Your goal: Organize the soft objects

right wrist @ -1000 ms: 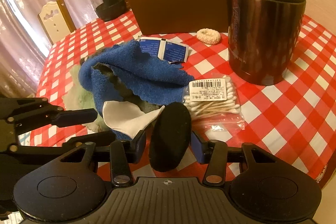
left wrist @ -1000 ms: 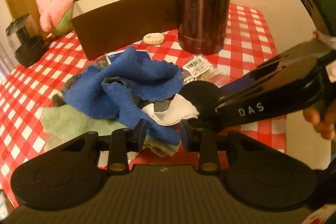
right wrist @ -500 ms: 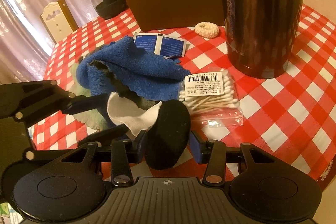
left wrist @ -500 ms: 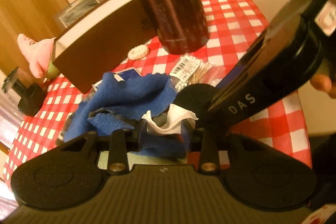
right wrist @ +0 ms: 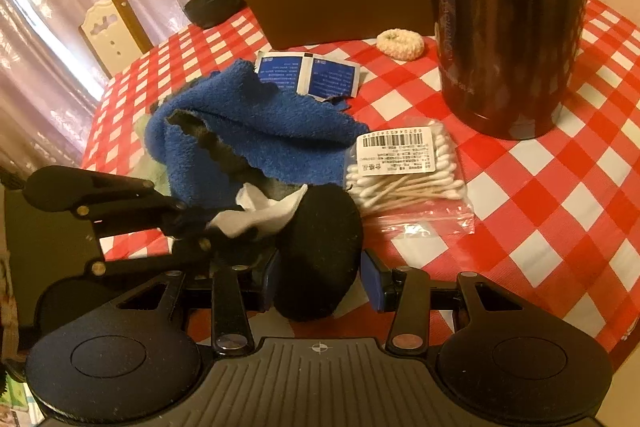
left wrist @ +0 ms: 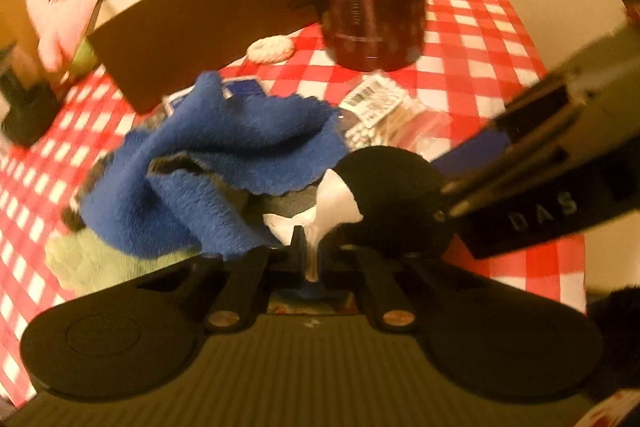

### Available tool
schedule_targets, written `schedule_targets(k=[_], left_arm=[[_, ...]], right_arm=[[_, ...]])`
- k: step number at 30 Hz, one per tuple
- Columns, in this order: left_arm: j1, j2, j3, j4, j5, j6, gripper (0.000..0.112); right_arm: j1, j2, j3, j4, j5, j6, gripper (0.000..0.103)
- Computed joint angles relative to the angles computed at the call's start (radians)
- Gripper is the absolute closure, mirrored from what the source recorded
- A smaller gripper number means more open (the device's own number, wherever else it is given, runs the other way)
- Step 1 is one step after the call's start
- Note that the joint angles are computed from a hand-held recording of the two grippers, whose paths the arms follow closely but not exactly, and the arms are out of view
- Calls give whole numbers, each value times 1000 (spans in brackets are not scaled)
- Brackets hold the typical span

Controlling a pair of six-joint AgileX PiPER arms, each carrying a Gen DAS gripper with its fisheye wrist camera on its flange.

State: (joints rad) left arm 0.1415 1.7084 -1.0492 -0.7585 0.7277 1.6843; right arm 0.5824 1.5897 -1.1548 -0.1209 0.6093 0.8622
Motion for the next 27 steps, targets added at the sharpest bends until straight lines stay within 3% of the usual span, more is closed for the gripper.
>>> schedule_targets(k=[9,15,18,20,24,25,27], left_arm=[[58,49,-104,36,102,-253,107],[60,72,-122,53,113,-333,107],[65,77,-130,52,122,-339,107],[65,81,-134,56,120,-349,107],[72,95,-151,55,135,-379,108],[70,92,-149,57,130,-377,108],[65,89,-143,59,119,-372,108]], right_arm=[[-7,45,-21,48,-12,-2,58],[-7,50,2,36,-94,0,58],[1,28,39,6,-164,22,68],[-5,21,55,28,-196,19,69],[-19,30,60,71,-221,2,69],[-19,31,62,63,-225,9,77],[-16,30,63,30,-225,29,79]])
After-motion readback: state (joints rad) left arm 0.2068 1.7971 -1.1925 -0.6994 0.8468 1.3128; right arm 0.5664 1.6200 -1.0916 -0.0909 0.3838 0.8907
